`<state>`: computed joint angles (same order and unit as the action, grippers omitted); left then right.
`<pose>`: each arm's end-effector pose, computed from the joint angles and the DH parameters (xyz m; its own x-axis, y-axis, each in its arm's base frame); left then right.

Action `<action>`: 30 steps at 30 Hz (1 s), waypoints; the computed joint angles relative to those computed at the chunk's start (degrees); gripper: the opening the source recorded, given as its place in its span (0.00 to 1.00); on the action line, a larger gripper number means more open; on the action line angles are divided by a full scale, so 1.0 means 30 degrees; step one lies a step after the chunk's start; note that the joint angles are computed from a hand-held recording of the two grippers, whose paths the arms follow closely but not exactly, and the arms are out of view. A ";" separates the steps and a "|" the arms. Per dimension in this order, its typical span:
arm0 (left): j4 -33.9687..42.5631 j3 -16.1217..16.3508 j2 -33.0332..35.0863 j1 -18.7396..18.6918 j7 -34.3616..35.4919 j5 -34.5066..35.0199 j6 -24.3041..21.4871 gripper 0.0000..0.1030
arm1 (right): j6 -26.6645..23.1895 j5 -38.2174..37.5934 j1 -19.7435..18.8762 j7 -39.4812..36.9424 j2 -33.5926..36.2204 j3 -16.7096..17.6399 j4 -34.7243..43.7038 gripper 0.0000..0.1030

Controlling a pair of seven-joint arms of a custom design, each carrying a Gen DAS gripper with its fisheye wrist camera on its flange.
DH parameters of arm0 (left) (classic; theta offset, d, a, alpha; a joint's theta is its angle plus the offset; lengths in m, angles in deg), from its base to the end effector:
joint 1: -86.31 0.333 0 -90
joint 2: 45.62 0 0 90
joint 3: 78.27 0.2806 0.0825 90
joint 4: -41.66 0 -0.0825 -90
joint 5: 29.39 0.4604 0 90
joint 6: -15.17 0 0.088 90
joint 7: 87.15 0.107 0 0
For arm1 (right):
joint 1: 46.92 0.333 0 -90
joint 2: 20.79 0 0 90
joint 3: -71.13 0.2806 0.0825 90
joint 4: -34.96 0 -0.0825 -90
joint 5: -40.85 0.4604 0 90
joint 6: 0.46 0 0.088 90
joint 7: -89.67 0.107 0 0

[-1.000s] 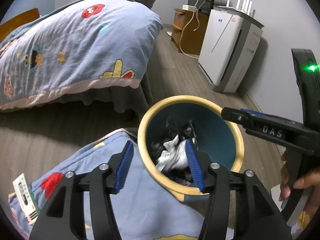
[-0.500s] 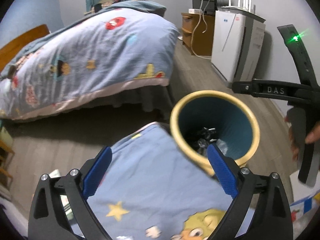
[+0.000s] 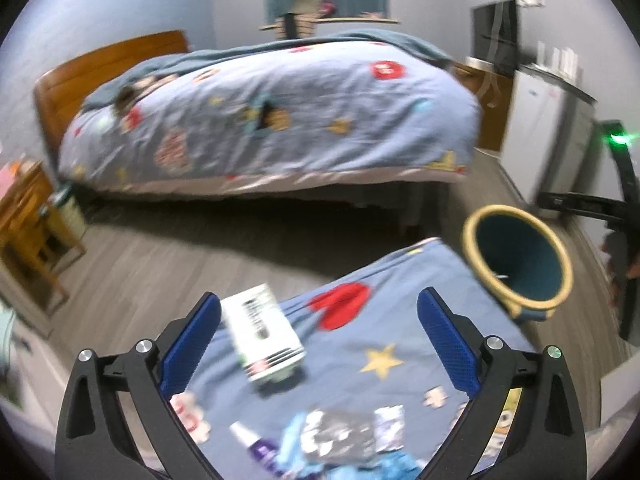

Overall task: Collect trash
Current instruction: 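Move both open tools back over the cushion of trash, then grasp the crumpled blue glove with the right gripper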

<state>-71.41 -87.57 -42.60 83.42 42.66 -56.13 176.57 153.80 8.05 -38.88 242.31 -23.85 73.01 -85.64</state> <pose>0.6720 -0.1212 0.4633 -0.4660 -0.8813 -0.0785 -0.5678 0.3659 -0.7374 0.6331 0.1289 0.4400 -0.3886 -0.9004 -0.1957 -0.6417 0.4169 -0.6438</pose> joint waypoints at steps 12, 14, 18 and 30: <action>0.0924 0.0362 0.0980 0.1333 -0.1399 0.1134 -0.1092 0.95 | -0.1178 0.3436 0.3023 -0.2979 0.2260 0.1176 0.2070 0.94; 0.0845 0.0327 0.0899 0.1466 -0.0838 0.0809 -0.1286 0.95 | -0.1504 0.3391 0.3586 -0.2784 0.2602 0.1234 0.2171 0.94; 0.0419 0.0396 0.0414 0.1686 0.0302 -0.0260 -0.1613 0.95 | -0.1392 0.4809 0.4399 -0.3260 0.3021 0.1450 0.1942 0.94; -0.0078 0.0994 -0.0164 0.1857 0.1478 -0.1390 -0.2200 0.95 | -0.2443 0.9473 0.5576 -0.6943 0.5136 0.2107 0.2958 0.54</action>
